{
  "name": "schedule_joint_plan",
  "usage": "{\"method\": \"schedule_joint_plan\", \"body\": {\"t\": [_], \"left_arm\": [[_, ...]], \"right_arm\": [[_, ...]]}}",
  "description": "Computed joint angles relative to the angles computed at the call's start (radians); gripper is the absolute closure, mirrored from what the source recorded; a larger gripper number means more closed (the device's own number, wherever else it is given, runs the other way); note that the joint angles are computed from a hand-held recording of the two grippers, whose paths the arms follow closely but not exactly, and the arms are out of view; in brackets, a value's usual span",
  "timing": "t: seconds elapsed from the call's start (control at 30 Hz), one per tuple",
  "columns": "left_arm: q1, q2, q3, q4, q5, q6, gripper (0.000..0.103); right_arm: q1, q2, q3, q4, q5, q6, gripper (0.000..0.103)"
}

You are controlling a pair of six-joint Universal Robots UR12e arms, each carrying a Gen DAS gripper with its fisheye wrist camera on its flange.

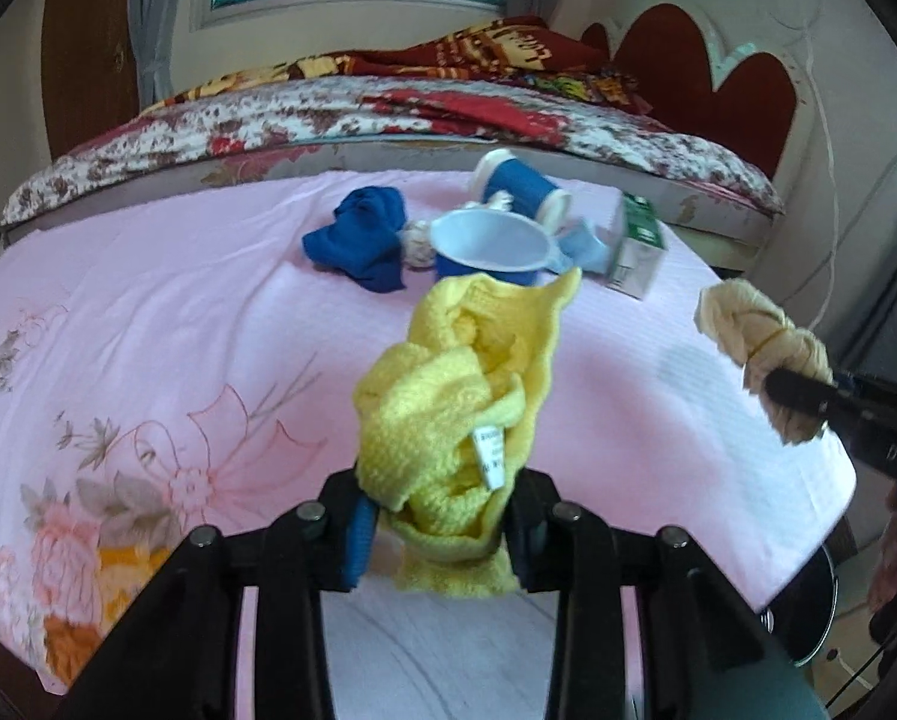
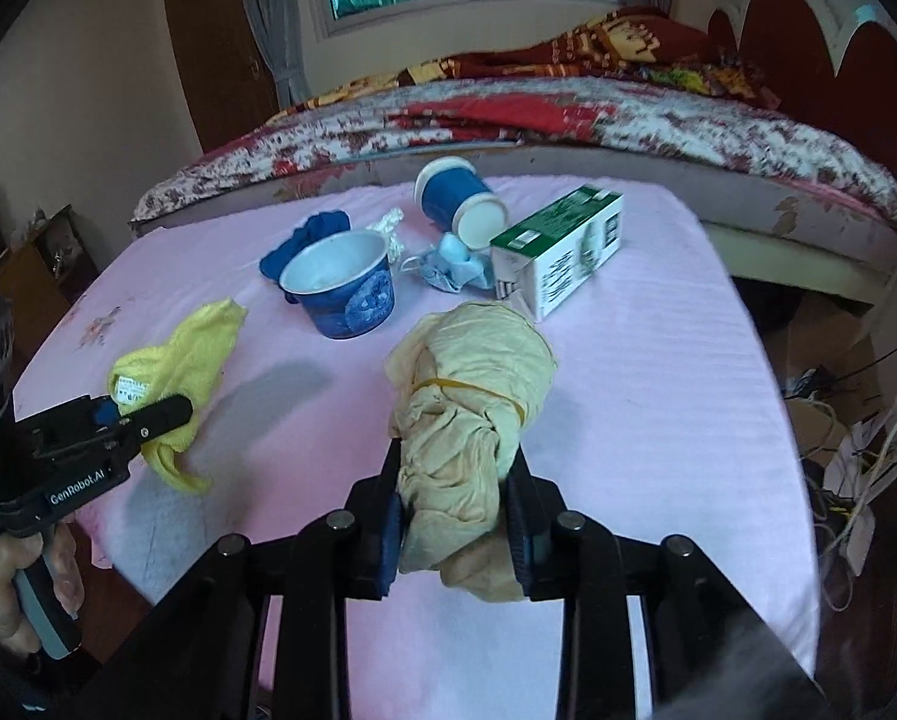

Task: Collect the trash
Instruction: 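Grasp the yellow cloth with the left tool while the right tool grasps the beige crumpled cloth, then carry the yellow and beige cloths with both tools over the black bin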

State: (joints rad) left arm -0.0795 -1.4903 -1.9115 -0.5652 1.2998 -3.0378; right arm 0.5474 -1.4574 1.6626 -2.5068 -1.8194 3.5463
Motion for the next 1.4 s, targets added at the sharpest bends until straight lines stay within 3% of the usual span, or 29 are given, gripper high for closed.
{"method": "schedule_joint_plan", "body": {"t": [0.13, 0.47, 0.7, 1.03, 1.4], "left_arm": [[-0.019, 0.038, -0.034, 0.036, 0.016, -0.002, 0.067], [-0.079, 0.112, -0.087, 0.099, -0.019, -0.028, 0.067], [-0.148, 0.111, -0.081, 0.107, -0.031, -0.017, 0.067], [-0.246, 0.104, -0.073, 0.102, -0.017, 0.031, 0.067], [-0.325, 0.081, -0.06, 0.076, -0.034, 0.065, 0.068]], "right_arm": [[0.021, -0.048, 0.039, -0.022, -0.03, -0.005, 0.072], [0.079, -0.176, 0.152, -0.044, -0.127, -0.007, 0.072], [0.092, -0.263, 0.232, -0.042, -0.208, 0.031, 0.072], [0.081, -0.374, 0.337, -0.004, -0.257, 0.153, 0.072], [0.072, -0.457, 0.399, 0.108, -0.329, 0.256, 0.072]]}}
